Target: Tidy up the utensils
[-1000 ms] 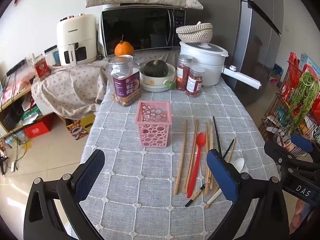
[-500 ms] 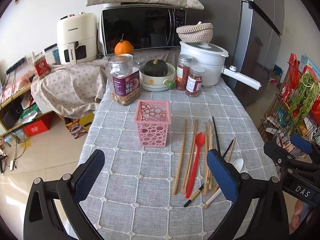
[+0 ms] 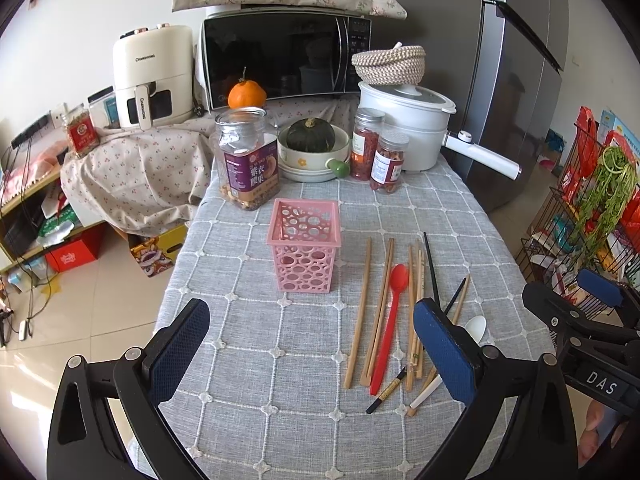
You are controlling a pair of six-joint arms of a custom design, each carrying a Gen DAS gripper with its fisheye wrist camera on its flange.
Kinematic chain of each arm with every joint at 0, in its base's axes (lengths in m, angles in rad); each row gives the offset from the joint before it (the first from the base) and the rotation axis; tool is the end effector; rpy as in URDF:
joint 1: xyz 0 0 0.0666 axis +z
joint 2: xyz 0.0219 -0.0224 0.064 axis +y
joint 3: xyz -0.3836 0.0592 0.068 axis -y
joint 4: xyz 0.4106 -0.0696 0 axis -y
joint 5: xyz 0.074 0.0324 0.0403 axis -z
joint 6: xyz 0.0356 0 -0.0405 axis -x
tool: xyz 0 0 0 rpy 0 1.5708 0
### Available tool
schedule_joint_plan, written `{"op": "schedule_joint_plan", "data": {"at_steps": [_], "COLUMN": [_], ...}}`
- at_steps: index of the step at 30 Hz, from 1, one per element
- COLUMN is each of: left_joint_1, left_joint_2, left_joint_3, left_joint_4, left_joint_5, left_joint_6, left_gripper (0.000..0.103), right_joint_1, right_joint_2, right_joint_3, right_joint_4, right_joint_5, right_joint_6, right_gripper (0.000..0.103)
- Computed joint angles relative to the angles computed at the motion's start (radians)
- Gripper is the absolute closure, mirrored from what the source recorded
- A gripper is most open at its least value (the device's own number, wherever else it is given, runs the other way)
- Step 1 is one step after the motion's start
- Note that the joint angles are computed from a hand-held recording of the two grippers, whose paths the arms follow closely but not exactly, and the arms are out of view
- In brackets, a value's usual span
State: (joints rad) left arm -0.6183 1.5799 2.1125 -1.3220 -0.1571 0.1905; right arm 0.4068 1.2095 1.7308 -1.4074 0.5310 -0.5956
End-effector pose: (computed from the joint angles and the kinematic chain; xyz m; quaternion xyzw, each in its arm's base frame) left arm 0.4299 -0.2994 0.6444 0.1665 0.9071 -0.0827 0.3776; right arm 0.3490 0.1303 0.6367 0.1734 0.8966 -0.0611 0.4029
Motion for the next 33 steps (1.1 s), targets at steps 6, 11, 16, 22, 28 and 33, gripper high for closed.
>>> {"op": "schedule_joint_plan", "data": {"at_steps": [6,11,16,22,28,33], "left_joint_1": [0.000,0.000,0.000,-0.003,-0.006,-0.007], "left_joint_2": [0.000,0.000,0.000,0.001,0.001,0.001], "left_joint_3": [-0.001,-0.001,-0.001,-0.003,-0.004,-0.004], "left_joint_4": [0.001,0.001,0.000,0.005,0.007,0.008], "left_joint_5": [-0.001,0.000,-0.001,-0.004,-0.008,-0.009], "left_joint_6": [0.000,0.000,0.000,0.000,0.001,0.001], "left_gripper": [0.000,0.000,0.000,0.000,0.000,0.000], "right_joint_1": [-0.001,-0.001,0.002,0.005,0.004,0.005], "right_joint_2": [0.000,-0.001,-0.001,-0.001,-0.001,-0.001], "right_joint_3": [0.000,-0.001,-0.004,-0.010,-0.009,-0.014], "right_joint_4": [0.000,0.001,0.002,0.004,0.003,0.007], "right_joint_5": [-0.001,-0.001,-0.002,-0.003,-0.004,-0.007], "right_joint_6": [0.000,0.000,-0.003,-0.006,-0.007,-0.010], "right_gripper": [0.007,0.007,0.007,0.007,0.007,0.007]}}
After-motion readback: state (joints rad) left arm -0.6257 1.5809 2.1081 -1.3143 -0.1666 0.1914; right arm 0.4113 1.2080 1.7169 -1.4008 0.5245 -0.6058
